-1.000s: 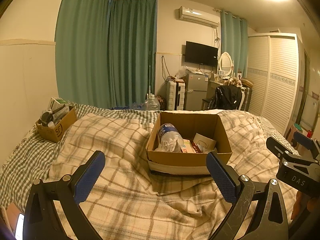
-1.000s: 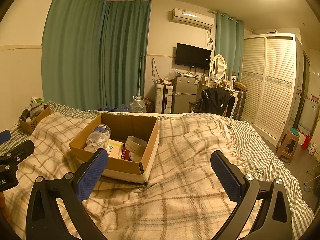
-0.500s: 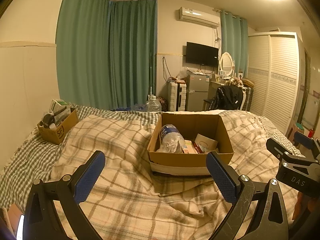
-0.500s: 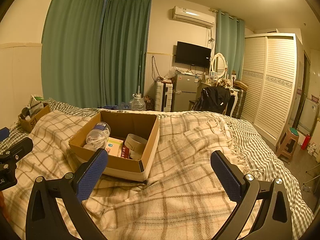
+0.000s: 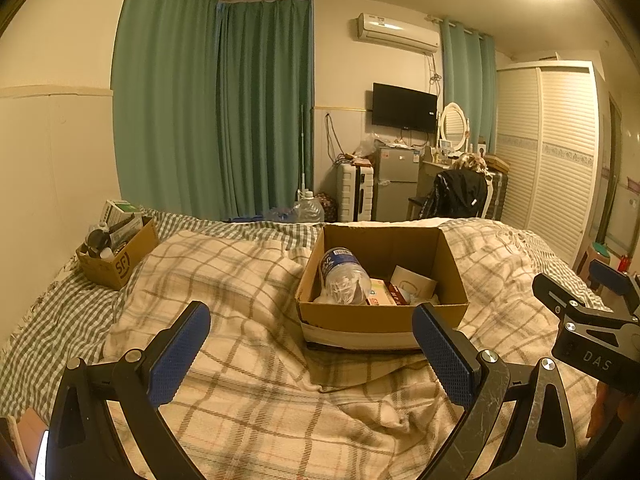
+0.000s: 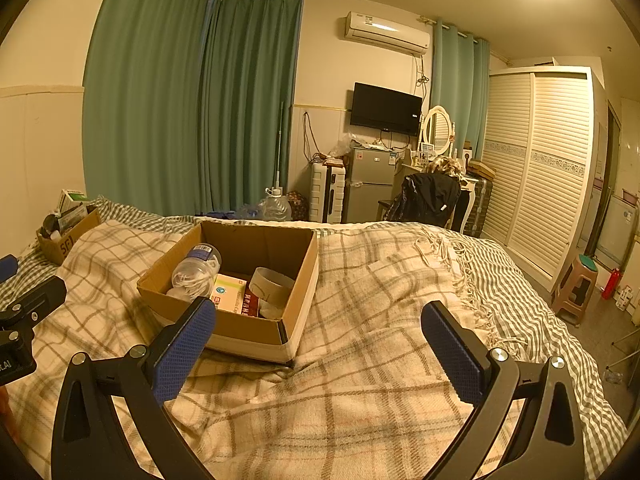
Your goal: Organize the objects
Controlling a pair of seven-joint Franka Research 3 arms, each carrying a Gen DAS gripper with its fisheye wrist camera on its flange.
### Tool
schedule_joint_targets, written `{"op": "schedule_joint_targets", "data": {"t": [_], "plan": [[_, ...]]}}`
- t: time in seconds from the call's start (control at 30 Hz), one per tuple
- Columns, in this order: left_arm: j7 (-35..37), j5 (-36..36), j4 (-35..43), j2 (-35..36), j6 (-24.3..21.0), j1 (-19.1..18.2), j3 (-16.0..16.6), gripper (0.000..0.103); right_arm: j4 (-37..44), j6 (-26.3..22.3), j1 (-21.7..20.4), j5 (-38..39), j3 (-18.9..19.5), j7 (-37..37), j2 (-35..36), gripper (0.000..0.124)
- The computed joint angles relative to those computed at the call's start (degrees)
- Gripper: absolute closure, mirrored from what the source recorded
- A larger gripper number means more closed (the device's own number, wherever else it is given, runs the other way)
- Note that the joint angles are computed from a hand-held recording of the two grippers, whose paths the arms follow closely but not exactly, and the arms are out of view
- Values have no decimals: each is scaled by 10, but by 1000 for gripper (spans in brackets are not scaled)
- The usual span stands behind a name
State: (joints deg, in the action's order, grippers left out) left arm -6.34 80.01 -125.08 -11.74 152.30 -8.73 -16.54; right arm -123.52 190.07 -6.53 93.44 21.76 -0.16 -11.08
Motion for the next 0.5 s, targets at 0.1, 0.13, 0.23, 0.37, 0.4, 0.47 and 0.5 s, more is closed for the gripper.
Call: {"op": "schedule_joint_targets", "data": {"t": [0.1, 0.13, 0.23, 0.37, 0.4, 0.47, 0.5], "plan": [[1, -1, 0, 0, 0, 0, 1, 0, 6, 3, 15, 18, -14, -21, 2, 21], [2, -2, 0, 1, 1, 0, 1, 0, 7, 4, 22, 21, -20, -24, 3, 21], [3, -4, 0, 1, 2, 0, 2, 0, 3, 7, 42, 8, -39, -13, 4, 21], [-1, -5, -1, 0, -2, 1, 1, 0, 4, 8, 49, 11, -45, -17, 5, 21], [-3, -5, -1, -1, -5, 1, 0, 0, 3, 8, 50, 8, -47, -14, 5, 21], [-10, -4, -3, -3, -11, 1, -1, 0, 3, 9, 55, 6, -51, -14, 5, 21], [-11, -1, -3, -3, -7, 1, 0, 0, 3, 9, 56, 6, -52, -15, 5, 21]]}}
